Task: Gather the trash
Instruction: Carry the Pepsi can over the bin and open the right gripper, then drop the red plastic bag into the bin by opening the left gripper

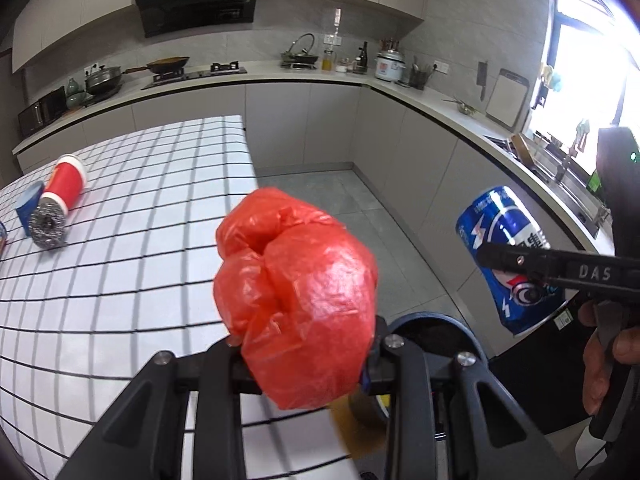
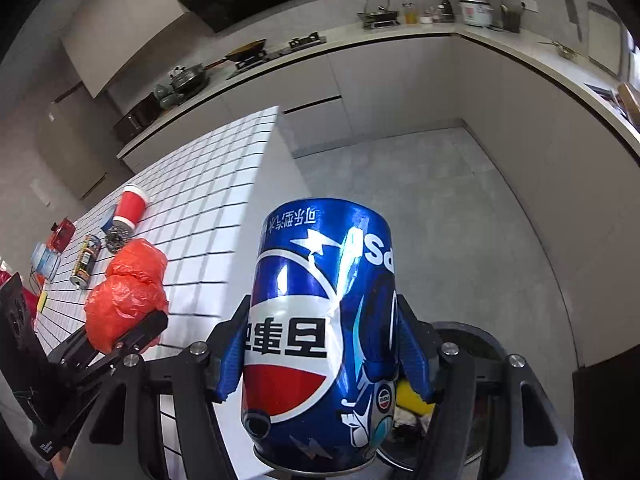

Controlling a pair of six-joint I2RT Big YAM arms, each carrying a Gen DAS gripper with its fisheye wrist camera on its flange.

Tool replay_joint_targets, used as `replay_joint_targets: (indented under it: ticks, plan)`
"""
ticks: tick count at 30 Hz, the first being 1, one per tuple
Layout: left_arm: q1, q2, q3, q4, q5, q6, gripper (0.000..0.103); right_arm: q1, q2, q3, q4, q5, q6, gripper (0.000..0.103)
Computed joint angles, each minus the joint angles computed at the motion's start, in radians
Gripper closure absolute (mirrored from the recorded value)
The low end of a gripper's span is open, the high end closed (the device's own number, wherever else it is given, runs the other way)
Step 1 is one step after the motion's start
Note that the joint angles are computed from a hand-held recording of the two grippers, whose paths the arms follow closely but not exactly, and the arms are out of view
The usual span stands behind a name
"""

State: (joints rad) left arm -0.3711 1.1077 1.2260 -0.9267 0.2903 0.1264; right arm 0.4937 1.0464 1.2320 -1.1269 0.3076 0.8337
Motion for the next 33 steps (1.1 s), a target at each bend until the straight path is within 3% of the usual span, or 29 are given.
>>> replay_joint_targets:
  ticks: [12, 18, 20, 21, 33]
  plan:
    - [-0.222, -0.03, -0.068, 0.033, -0.134, -0.124, 0.071, -0.172, -0.226, -0.287, -0.022, -0.136, -0.056, 0.035]
    - [-0.272, -0.038, -0.087, 0.034, -0.177, -0.155, 0.071, -0.218, -0.259, -0.36, 0.009, -0.192, -0.096, 0.034]
    - [-0.285, -0.042, -0.095, 0.035, -0.191, -0.162, 0.071, -0.244, -0.259, -0.378, 0.03, -0.222, -0.105, 0.029]
    - [-0.29, -0.044, -0.098, 0.035, -0.195, -0.164, 0.071, -0.253, -0.252, -0.38, 0.022, -0.226, -0.102, 0.023]
    - [-0.37, -0.018, -0.161, 0.084, -0.248, -0.222, 0.071, -0.311, -0.361, -0.415, -0.011, -0.19, -0.088, 0.022]
